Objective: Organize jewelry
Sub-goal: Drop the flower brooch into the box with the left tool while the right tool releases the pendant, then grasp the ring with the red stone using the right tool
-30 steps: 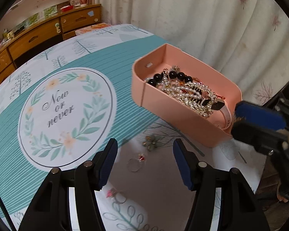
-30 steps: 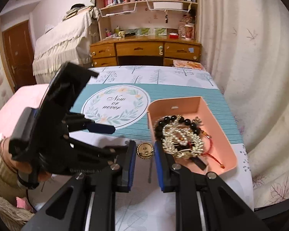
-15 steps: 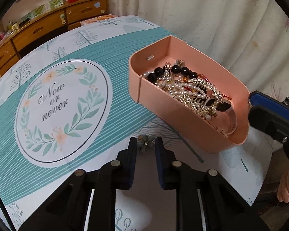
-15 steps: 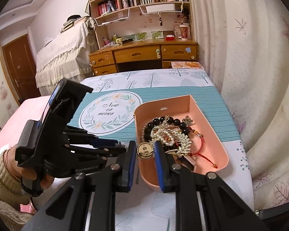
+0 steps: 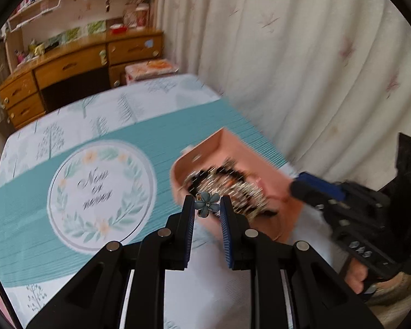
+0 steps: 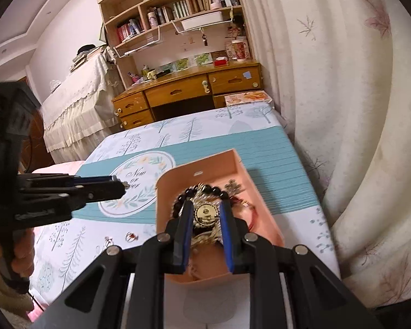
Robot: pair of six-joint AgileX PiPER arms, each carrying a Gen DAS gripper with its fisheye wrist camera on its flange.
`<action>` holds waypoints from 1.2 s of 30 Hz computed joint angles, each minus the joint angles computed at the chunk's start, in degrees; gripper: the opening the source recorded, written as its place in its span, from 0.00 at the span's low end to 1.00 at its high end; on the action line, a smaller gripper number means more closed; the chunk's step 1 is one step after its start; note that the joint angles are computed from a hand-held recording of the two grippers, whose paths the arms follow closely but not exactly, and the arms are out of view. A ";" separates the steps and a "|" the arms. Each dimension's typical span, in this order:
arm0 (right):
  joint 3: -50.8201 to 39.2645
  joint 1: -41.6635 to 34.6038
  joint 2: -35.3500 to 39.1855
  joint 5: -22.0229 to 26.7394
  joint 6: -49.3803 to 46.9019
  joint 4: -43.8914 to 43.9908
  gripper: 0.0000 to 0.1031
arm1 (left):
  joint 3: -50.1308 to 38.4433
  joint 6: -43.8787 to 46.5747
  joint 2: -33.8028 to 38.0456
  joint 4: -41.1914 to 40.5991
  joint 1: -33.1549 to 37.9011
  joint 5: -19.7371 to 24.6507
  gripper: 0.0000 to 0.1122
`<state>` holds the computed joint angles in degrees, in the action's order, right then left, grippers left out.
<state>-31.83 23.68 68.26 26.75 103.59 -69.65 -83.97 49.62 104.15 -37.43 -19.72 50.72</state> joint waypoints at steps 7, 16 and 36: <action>0.03 -4.63 -2.60 -3.17 -8.57 8.14 0.32 | -1.42 -3.72 1.45 0.92 -5.51 0.92 0.17; 2.77 -4.45 -5.89 -2.98 -5.07 6.25 0.37 | 4.55 -4.20 -2.61 1.41 -5.47 -3.11 0.51; -4.41 10.99 2.10 1.18 -2.92 1.59 0.37 | 14.98 1.30 -14.66 -0.38 14.31 -11.82 0.70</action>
